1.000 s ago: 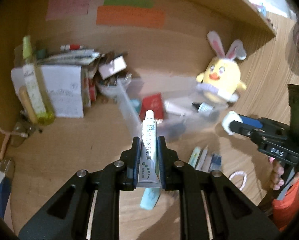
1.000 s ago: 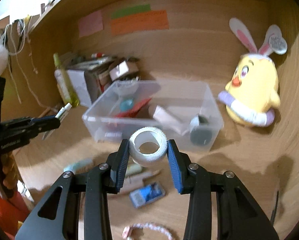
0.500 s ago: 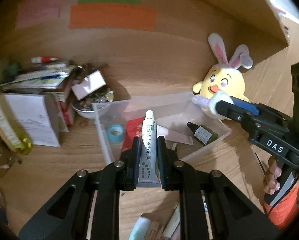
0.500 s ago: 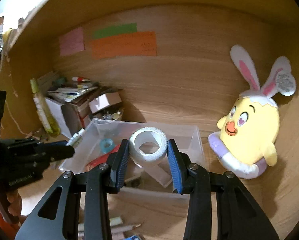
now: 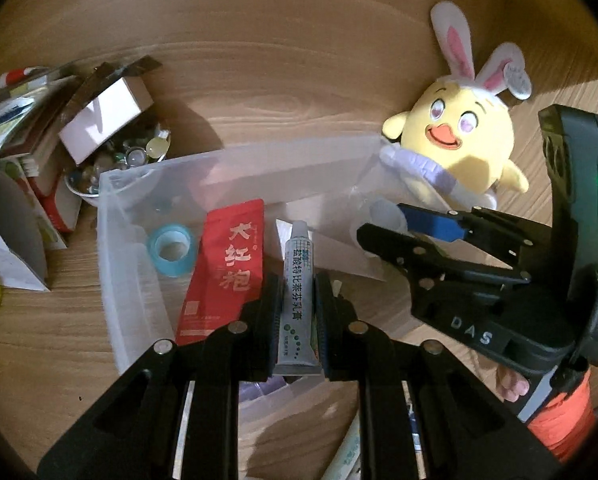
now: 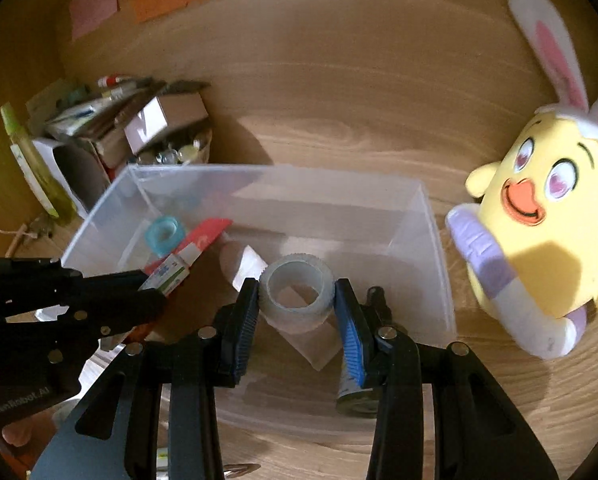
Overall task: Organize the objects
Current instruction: 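Carry the ointment tube and tape roll into the clear box and release both, then grasp the light-blue bottle with the left gripper while the right gripper grasps the braided bracelet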
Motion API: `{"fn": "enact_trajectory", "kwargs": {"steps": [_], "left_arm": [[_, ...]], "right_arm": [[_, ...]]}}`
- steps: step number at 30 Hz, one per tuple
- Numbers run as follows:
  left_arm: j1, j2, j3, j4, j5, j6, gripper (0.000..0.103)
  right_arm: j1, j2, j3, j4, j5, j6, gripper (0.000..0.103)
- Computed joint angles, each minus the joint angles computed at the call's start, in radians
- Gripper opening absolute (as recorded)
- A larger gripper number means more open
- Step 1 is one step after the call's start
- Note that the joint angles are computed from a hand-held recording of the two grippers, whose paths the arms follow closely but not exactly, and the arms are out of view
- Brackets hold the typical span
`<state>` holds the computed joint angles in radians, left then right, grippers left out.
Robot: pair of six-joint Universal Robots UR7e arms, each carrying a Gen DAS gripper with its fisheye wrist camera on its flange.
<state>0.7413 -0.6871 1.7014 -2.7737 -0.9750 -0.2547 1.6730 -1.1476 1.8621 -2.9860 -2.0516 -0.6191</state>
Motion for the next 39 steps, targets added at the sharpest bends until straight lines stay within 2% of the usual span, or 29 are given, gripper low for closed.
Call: {"fn": "enact_trajectory", "kwargs": {"steps": [9, 11, 12, 14, 16, 18, 20, 22, 24, 29, 37, 39], "left_arm": [[-0.024, -0.005, 0.024, -0.035, 0.037, 0.033, 0.017], [-0.04, -0.017, 0.041, -0.052, 0.047, 0.042, 0.017], [-0.05, -0.026, 0.052, -0.062, 0.053, 0.046, 0.021], [-0.07, -0.042, 0.077, -0.087, 0.071, 0.053, 0.03], [-0.094, -0.064, 0.114, -0.127, 0.095, 0.058, 0.047], [-0.116, -0.085, 0.149, -0.163, 0.115, 0.061, 0.055], [-0.134, -0.108, 0.184, -0.193, 0.128, 0.065, 0.057], [-0.153, -0.137, 0.23, -0.224, 0.147, 0.065, 0.068], [-0.171, -0.159, 0.272, -0.254, 0.175, 0.062, 0.073], [-0.199, -0.214, 0.363, -0.242, 0.208, 0.01, 0.074], [-0.221, -0.296, 0.52, -0.16, 0.201, -0.158, 0.076], [-0.218, -0.306, 0.548, -0.133, 0.192, -0.202, 0.076]], "right_arm": [[0.012, 0.007, 0.008, -0.01, -0.033, -0.017, 0.036], [0.016, -0.008, 0.017, -0.003, -0.029, -0.013, 0.04], [0.018, -0.017, 0.024, -0.005, -0.023, -0.012, 0.043], [0.025, -0.036, 0.042, -0.025, -0.018, -0.012, 0.054], [0.033, -0.061, 0.066, -0.053, -0.01, -0.014, 0.063], [0.04, -0.092, 0.1, -0.094, 0.002, -0.024, 0.069], [0.047, -0.123, 0.133, -0.124, 0.013, -0.036, 0.077], [0.05, -0.156, 0.171, -0.156, 0.029, -0.056, 0.081], [0.059, -0.186, 0.215, -0.204, 0.028, -0.093, 0.082], [0.067, -0.265, 0.333, -0.29, 0.053, -0.162, 0.089], [0.046, -0.337, 0.506, -0.353, 0.066, -0.172, 0.097], [0.027, -0.352, 0.54, -0.326, 0.068, -0.145, 0.097]]}}
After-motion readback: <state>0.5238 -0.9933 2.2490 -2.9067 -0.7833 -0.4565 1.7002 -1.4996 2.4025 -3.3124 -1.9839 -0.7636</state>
